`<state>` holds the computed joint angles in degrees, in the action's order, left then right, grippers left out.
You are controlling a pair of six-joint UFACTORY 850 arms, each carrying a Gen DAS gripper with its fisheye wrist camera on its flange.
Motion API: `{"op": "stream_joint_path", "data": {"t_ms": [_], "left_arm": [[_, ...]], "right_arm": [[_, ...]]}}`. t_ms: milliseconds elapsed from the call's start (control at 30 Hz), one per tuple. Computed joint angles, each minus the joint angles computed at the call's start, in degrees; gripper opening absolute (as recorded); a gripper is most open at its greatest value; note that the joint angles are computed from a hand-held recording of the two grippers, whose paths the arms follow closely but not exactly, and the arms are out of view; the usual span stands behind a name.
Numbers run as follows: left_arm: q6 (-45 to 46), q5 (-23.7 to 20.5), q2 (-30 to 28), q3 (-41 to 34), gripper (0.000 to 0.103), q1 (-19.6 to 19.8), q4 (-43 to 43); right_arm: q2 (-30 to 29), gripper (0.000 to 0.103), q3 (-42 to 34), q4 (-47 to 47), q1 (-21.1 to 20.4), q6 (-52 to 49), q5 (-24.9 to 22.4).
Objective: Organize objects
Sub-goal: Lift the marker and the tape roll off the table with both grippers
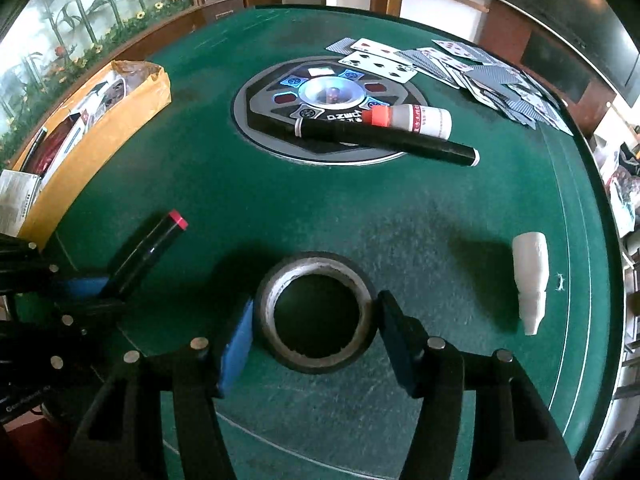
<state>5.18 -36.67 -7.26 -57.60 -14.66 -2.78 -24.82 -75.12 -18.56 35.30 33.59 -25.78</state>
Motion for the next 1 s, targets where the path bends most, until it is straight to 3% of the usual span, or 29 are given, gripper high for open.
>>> {"op": "stream_joint_path", "data": {"t_ms": [633,1000], "left_arm": [[1.74,-0.01,-0.02,-0.09,0.014,0.74,-0.61],[11.54,-1.96,0.16,-0.17,0.014,5.38,-13.02]], "right_arm": [[4.47,0.058,3.15,5.9,0.47,-0.42,2.83],[7.36,0.058,5.66,3.03,0.89,5.65,3.05]]}}
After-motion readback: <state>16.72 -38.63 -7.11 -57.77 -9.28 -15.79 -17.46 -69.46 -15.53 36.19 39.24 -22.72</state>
